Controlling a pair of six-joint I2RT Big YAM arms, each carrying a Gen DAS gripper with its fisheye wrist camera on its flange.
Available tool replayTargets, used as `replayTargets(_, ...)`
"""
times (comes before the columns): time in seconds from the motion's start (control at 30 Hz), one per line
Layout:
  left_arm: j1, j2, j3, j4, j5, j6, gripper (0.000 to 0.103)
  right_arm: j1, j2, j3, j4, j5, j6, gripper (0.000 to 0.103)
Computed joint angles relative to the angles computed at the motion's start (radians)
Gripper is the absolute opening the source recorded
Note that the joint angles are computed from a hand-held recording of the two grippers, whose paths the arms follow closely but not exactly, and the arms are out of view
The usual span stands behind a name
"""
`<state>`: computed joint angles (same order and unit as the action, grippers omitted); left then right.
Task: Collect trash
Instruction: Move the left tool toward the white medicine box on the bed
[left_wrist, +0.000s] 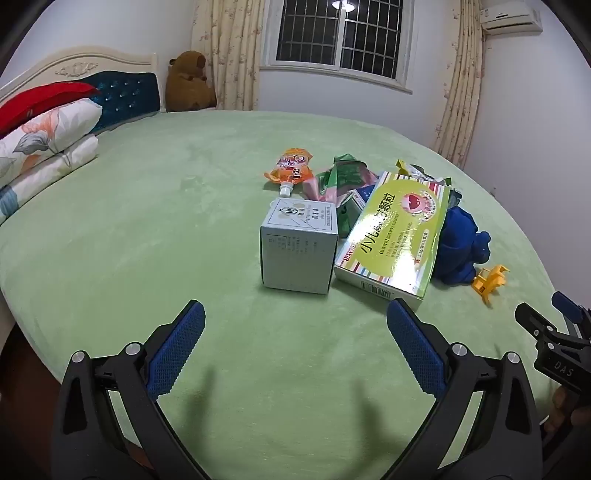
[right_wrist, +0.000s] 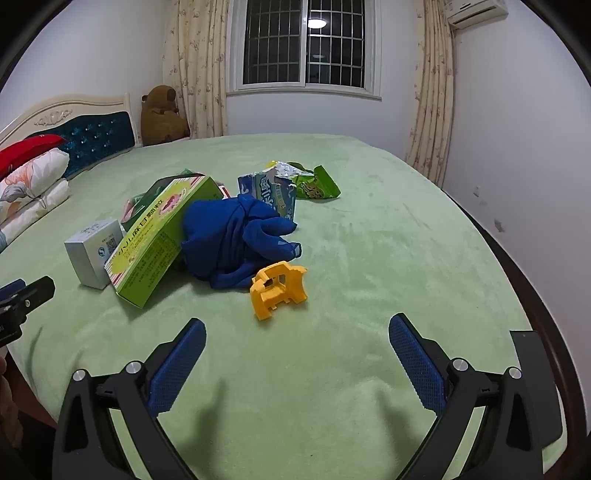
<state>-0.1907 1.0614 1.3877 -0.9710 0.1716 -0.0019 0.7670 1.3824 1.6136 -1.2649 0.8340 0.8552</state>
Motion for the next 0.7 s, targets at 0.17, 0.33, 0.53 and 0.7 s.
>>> replayTargets(0.17,0.008,0.011,0.017,-0.024,0.009,0.017,0.096,-0.005,0.002,-0.002,0.017,-0.012,-0.012,0.098)
replayTargets(0.33,-0.011,0.004,0.000,-0.009,-0.026,0.015,0.096,0.005,-0.006,-0.012,0.022,-0.026,-0.019,0.098)
replayTargets(0.53,-0.010,0.007,0.004,-0.016,-0.035,0.023,0.096,0.000,0.003,-0.010,0.034,-0.040,-0.047,0.098)
replayTargets(0.7,-0.011,0.010,0.004,-0.018,-0.042,0.027,0.096,0.002,0.004,-0.010,0.033,-0.036,-0.047,0.098)
